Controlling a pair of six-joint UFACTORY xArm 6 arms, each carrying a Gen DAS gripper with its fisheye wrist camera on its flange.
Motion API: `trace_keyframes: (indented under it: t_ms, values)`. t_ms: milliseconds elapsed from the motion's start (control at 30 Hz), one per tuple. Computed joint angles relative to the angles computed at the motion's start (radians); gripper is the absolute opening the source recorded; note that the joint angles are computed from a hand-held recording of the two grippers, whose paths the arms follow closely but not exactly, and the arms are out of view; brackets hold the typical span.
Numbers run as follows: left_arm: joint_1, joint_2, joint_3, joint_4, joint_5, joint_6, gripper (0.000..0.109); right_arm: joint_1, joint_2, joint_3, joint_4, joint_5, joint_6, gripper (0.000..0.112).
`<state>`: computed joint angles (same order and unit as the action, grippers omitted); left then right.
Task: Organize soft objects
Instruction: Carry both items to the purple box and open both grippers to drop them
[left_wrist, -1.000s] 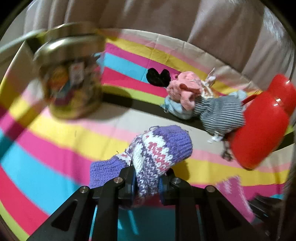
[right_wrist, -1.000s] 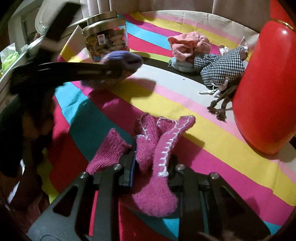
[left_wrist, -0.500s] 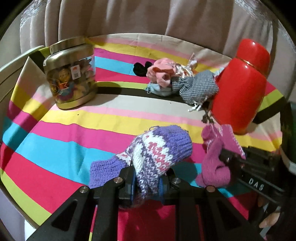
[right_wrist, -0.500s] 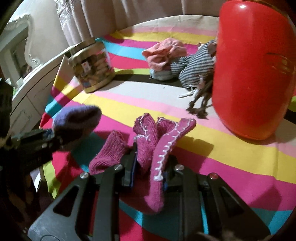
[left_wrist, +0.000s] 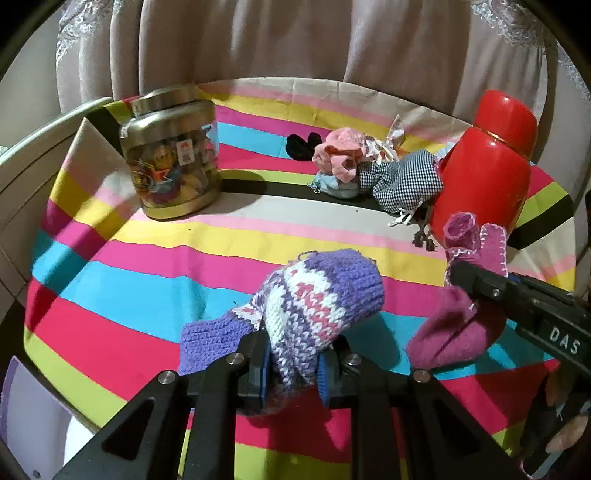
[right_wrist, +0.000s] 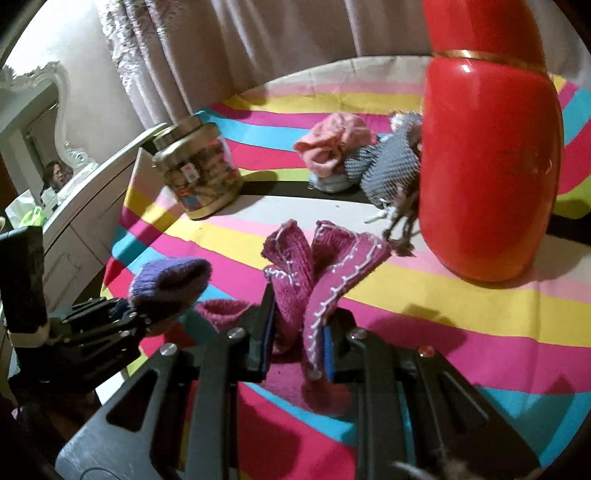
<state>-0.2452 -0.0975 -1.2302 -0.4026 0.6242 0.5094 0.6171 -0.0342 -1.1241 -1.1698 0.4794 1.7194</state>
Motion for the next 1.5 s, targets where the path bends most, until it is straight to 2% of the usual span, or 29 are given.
trace_keyframes:
  t_ms: [200,367,667,867,1067,1267,1433,1500]
  values:
    - [0.028,-0.052,0.038,0.005,-0.006,0.020,0.020,0.049,0.017,-0.043,0.006,0.022,-0.048,0.025]
    - [0.073,-0.091,0.059,-0.009,0.014,0.027,0.020,0.069,0.034,-0.077,0.022,0.002,-0.079,0.025]
    - [0.214,-0.172,0.100,-0.037,0.047,0.043,0.021,0.122,0.115,-0.196,0.080,-0.071,-0.257,0.025]
    - [0.313,-0.206,0.126,-0.041,0.067,0.041,0.021,0.162,0.225,-0.310,0.233,-0.145,-0.495,0.025]
    - [0.398,-0.214,0.137,-0.040,0.076,0.024,0.021,0.225,0.346,-0.449,0.461,-0.170,-0.818,0.025]
    - [0.479,-0.208,0.141,-0.026,0.063,-0.010,0.023,0.288,0.474,-0.607,0.698,-0.135,-1.122,0.025]
    - [0.531,-0.214,0.161,0.005,0.034,-0.046,0.023,0.329,0.567,-0.722,0.838,-0.093,-1.308,0.025]
    - [0.549,-0.217,0.175,0.044,0.031,-0.079,0.031,0.346,0.613,-0.785,0.919,-0.060,-1.400,0.025]
